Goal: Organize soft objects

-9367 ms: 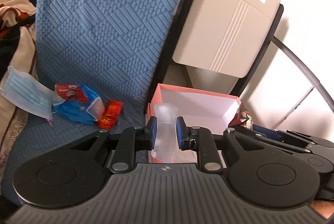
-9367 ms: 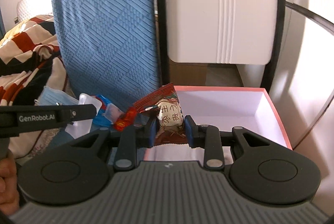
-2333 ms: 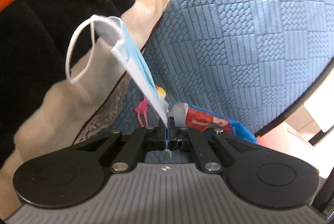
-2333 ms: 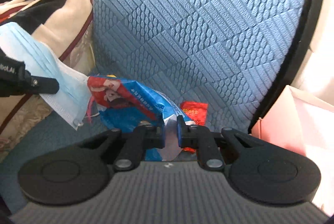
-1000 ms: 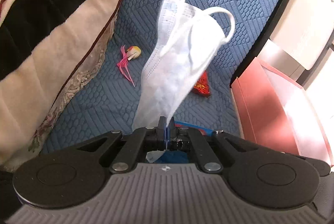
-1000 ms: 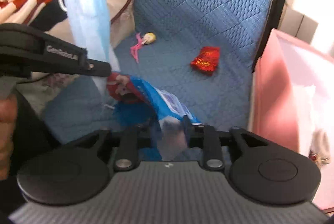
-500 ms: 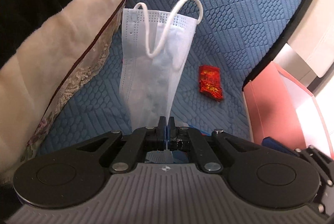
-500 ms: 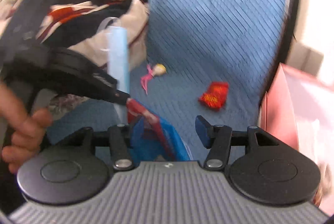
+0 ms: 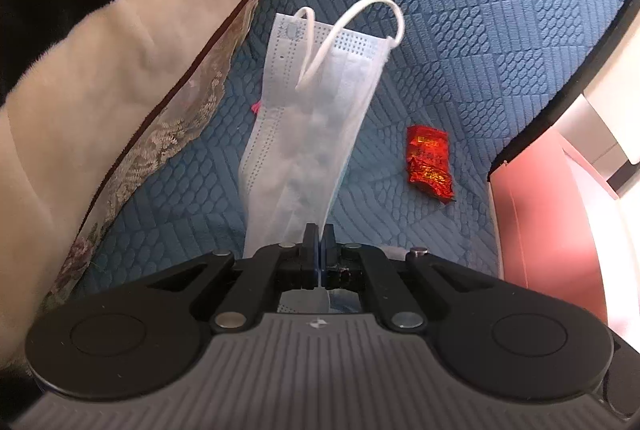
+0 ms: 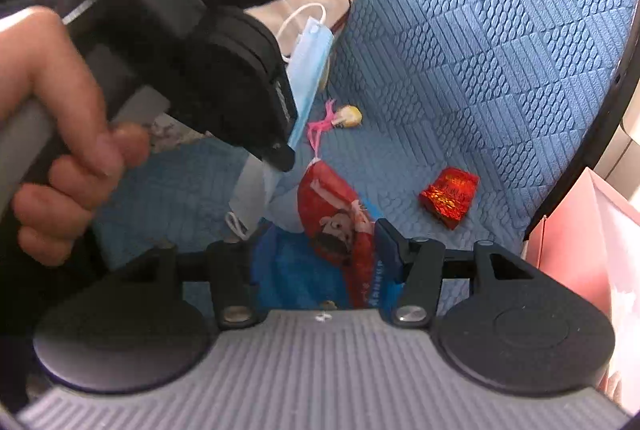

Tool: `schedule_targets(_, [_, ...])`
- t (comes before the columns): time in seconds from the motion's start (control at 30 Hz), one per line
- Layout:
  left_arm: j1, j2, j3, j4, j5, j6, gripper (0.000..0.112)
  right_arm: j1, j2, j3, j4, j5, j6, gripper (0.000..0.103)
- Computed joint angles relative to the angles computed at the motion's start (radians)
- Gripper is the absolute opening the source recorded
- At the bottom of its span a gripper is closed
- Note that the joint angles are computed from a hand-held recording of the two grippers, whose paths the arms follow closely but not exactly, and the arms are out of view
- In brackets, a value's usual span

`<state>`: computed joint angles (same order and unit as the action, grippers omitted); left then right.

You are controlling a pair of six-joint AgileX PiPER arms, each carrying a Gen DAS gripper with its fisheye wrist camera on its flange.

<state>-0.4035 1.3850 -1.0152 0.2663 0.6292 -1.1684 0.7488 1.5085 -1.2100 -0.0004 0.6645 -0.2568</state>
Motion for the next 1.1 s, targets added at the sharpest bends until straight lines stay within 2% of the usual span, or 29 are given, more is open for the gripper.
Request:
schedule_targets(0.57, [0.085, 0.069, -0.023, -0.132, 0.000, 0.110, 0.002, -0.017, 0.106, -0.040, -0.004, 0.046, -0.057, 0.060])
schedule_targets(0.73, [0.117, 0.090, -0.022, -0.196, -0.007, 0.152, 0.002, -0.009, 0.133, -0.052, -0.013, 0.061, -0.079, 0.069])
schedule_targets(0.83, [0.120, 0.108, -0.032, -0.191, 0.008, 0.146, 0.002, -0.003, 0.147, -0.053, -0.035, 0.063, -0.074, 0.070])
schedule_targets(1.1, [0.112, 0.133, -0.046, -0.173, 0.023, 0.133, 0.005, -0.049, 0.180, -0.097, 0.017, 0.101, -0.030, 0.069])
